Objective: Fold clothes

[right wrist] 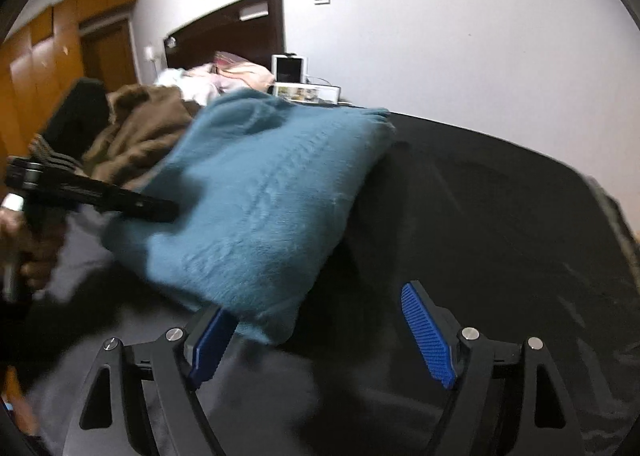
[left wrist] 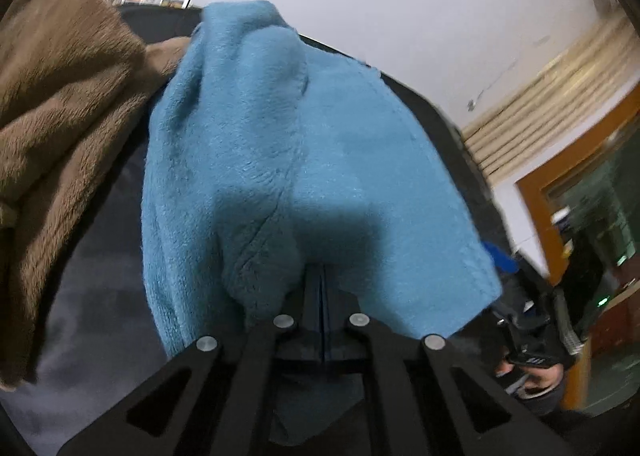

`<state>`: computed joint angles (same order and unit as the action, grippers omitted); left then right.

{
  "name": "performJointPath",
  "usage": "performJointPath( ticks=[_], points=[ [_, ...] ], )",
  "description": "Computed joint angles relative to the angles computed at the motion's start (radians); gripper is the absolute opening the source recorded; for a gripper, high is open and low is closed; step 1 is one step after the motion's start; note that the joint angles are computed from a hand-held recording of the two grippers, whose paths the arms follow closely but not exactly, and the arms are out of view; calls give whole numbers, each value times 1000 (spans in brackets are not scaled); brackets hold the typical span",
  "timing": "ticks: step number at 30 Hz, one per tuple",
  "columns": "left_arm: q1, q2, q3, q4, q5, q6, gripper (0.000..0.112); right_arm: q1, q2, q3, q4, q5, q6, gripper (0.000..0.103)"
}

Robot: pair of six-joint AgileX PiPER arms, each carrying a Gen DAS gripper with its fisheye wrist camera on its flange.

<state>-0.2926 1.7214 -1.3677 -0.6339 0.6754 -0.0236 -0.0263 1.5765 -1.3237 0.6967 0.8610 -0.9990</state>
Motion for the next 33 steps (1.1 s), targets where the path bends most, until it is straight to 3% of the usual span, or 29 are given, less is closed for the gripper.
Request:
performJointPath(
  ticks=[2,4,6,7,9,13,20,24,26,27,28,33],
  points=[
    [31,-29,25,-73,2,45,18,-34,1,-6,40,42,-24,83],
    [50,-62,42,-110,-6,88,53,-56,-1,5,73,63,-57,83],
    [52,-90,43,-90,-32,75,79,-76,-4,16,106,87,-88,83],
    [44,-102,36,-42,-51,33,87,-89,-4,17,128,109,-103,83],
    [32,-115,14,95,-75,-88,88,-117,-6,17,179,154,-132,83],
    [74,-70,-56,135,-61,-131,89,-157,-10,14,246,181,-149,84],
    [89,198,-395,302,100,-278,89,-162,20,-16,261,191,-112,84],
    [98,319,-531,276,164,-291,89,-155,31,-32,250,185,-110,84],
    [98,333,-546,290,163,-308,81,-149,50,-51,245,180,-90,84],
    [101,341,-557,300,172,-318,64,-146,60,-60,242,178,-80,84],
    [109,353,-577,299,194,-323,56,-147,68,-67,239,176,-73,84],
    [128,357,-577,291,206,-306,44,-143,100,-104,217,162,-34,84]
  ],
)
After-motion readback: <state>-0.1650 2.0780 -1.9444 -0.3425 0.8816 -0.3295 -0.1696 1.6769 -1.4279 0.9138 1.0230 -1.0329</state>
